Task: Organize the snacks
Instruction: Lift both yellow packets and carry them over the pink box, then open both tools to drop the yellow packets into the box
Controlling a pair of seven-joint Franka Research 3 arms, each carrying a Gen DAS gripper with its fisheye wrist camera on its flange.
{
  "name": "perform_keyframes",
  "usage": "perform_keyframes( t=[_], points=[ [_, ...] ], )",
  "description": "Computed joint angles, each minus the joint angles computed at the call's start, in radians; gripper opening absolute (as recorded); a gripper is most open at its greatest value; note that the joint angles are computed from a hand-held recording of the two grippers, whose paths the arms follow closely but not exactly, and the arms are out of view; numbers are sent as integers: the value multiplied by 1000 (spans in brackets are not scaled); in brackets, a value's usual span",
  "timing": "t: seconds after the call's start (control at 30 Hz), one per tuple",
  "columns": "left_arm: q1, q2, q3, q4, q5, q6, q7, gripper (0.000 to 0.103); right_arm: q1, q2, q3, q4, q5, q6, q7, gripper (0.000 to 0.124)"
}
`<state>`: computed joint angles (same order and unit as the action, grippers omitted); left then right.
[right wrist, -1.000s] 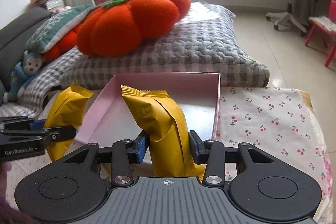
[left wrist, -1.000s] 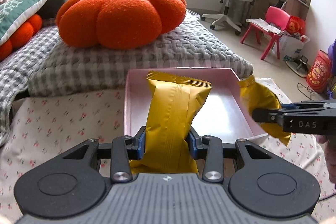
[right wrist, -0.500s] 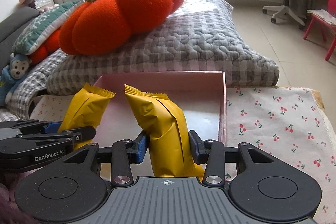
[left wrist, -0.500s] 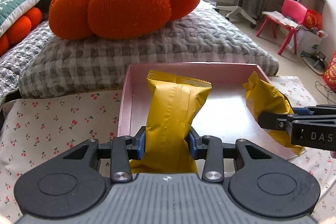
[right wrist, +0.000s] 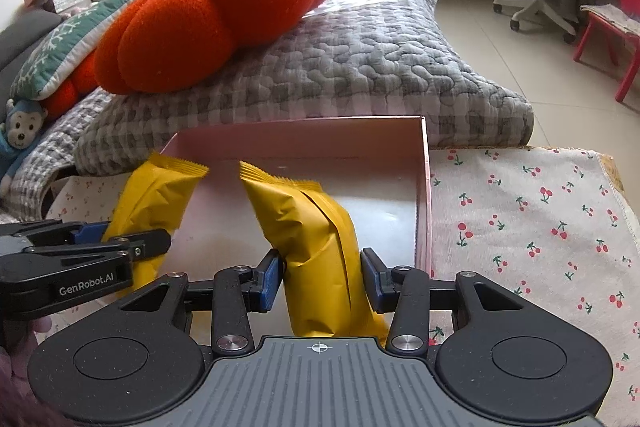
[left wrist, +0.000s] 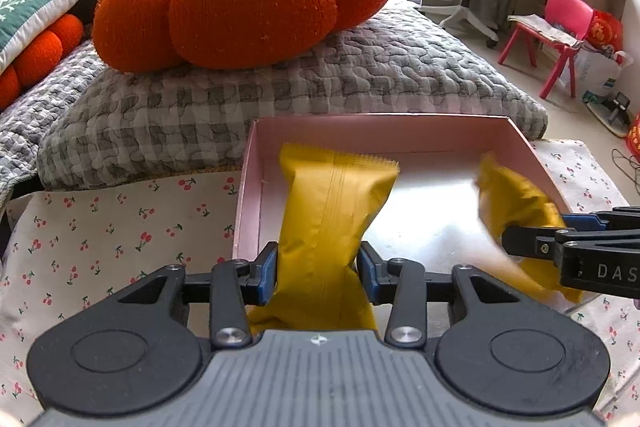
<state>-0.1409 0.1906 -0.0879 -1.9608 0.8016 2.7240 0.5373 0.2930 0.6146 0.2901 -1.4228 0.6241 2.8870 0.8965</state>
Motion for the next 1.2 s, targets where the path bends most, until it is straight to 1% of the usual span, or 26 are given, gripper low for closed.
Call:
perform_keyframes(
  t=[0.03,0.07,0.1,0.13,0.17,0.23,0.3,0.43,0.7,0.87,0.97,1.07,1.2],
  points=[
    [1,2,-1,2,-5,2,5,45,-1,-3,0,-2,-2,-3,-2,43],
    [1,2,-3,3,-10,-1,14,48,5,-4,-8,1,-9,-11,7,45],
    [0,1,-3,3,-10,-3,16,55,6,-8,-11,-1,-12,-17,12,51],
    [-2,-2,-3,2,-4,-5,14,59,0,-14,-5,-6,-6,-19,9,54],
    [-4,-7,-2,-2,3,-5,8,60,-7,-18,4,-9,4,-17,0,57],
    [-3,-12,-3,-3,1,-4,5,68,-15,-28,14,-19,20,-11,-14,62],
    [-4,-23,-2,-11,14,1,-9,73,-18,-41,17,-33,33,-1,-24,68],
    [0,-44,-10,-27,11,12,-6,81,-25,-75,22,-69,56,9,-48,72],
    [9,-104,-33,-84,-9,16,3,91,-50,-162,46,-162,146,29,-135,84],
    [17,-143,-46,-125,-21,19,10,96,-52,-220,43,-219,210,26,-193,88],
    [20,-167,-56,-147,-35,8,19,99,-50,-253,38,-253,258,24,-236,90],
    [24,-200,-65,-184,-42,22,24,100,-49,-287,34,-289,317,21,-284,92],
    [32,-244,-77,-229,-61,31,28,102,-34,-332,10,-335,380,7,-332,93]
  ],
)
